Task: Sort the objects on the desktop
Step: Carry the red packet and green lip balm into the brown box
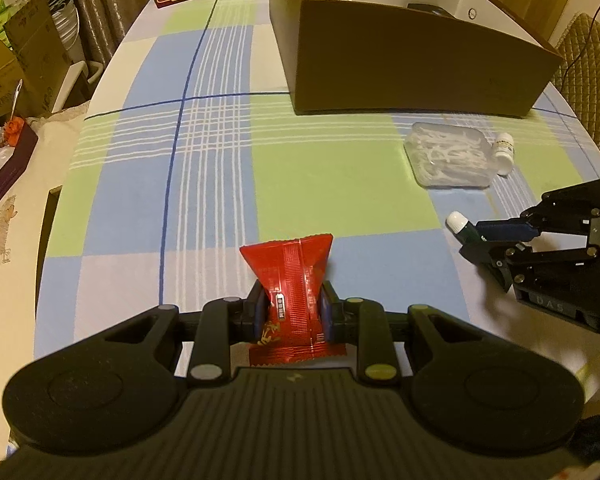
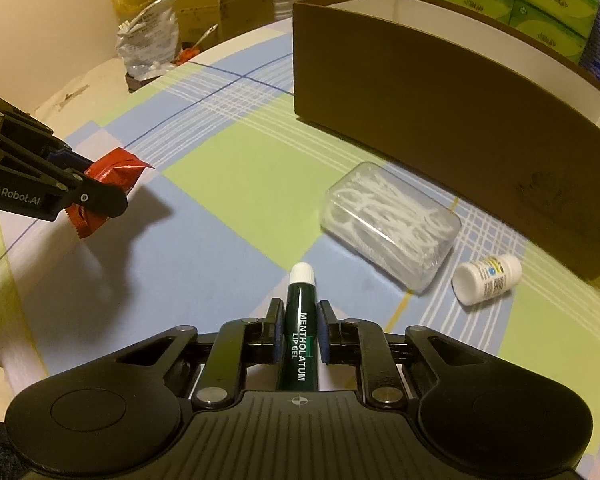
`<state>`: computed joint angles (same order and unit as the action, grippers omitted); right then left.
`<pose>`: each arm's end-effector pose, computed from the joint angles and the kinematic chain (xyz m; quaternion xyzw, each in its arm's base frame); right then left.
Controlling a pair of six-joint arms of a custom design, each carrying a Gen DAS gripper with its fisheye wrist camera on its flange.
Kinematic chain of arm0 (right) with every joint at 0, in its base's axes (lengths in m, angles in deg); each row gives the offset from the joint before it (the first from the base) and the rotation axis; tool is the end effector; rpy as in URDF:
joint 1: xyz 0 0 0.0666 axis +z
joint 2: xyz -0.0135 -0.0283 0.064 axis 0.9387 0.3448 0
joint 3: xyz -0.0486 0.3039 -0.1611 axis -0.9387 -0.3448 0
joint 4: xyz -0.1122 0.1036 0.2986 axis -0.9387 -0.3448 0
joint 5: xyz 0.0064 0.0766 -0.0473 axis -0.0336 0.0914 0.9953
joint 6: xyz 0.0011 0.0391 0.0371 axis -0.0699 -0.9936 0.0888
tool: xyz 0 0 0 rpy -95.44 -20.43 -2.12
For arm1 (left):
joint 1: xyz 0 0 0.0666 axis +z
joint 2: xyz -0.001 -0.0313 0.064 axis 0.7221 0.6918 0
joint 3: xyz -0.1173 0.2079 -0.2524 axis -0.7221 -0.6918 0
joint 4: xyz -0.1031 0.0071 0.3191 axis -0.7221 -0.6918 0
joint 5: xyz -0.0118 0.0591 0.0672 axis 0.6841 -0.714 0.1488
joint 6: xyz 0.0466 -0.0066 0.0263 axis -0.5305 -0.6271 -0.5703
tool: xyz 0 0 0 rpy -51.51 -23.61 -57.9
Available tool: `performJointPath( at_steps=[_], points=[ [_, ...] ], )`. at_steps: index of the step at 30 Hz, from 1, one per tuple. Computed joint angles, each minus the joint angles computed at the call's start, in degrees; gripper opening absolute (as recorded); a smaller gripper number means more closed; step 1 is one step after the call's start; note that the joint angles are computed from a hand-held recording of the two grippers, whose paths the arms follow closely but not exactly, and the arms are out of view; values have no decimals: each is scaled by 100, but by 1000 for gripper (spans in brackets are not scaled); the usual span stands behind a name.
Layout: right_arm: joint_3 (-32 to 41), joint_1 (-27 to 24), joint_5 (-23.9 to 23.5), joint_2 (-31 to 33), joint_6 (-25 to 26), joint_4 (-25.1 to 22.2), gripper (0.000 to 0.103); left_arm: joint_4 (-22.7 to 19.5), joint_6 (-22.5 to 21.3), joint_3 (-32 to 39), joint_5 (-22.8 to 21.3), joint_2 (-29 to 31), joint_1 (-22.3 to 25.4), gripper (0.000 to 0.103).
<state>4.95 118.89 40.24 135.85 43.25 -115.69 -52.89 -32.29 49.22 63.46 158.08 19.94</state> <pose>0.3312 0.3659 0.2691 -0.1363 0.9495 0.0493 0.2784 0.4618 -0.2346 0.3227 0.3469 0.9060 -0.0988 0.2215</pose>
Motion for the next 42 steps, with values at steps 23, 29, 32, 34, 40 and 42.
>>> performJointPath(
  at_steps=[23, 29, 32, 34, 40, 42],
  points=[
    [-1379, -307, 73, -1811, -1399, -394, 13, 24, -119, 183, 368, -173, -267, 22],
    [-1269, -452, 375, -2230, -1457, -288, 13, 7, -213, 773, 593, 33, -363, 22],
    [-1137, -539, 349, -2236, -1330, -101, 13, -10, -223, 1080, 715, 166, -436, 22],
    [-1035, -586, 273, -2239, -1272, -13, 13, -52, -216, 1302, 809, 277, -482, 22],
    [-423, -907, -7, -1891, -906, 247, 13, -224, -246, 2140, 947, 722, -615, 22],
    [-169, -1023, -47, -1730, -767, 338, 13, -288, -235, 2486, 997, 908, -649, 22]
  ],
)
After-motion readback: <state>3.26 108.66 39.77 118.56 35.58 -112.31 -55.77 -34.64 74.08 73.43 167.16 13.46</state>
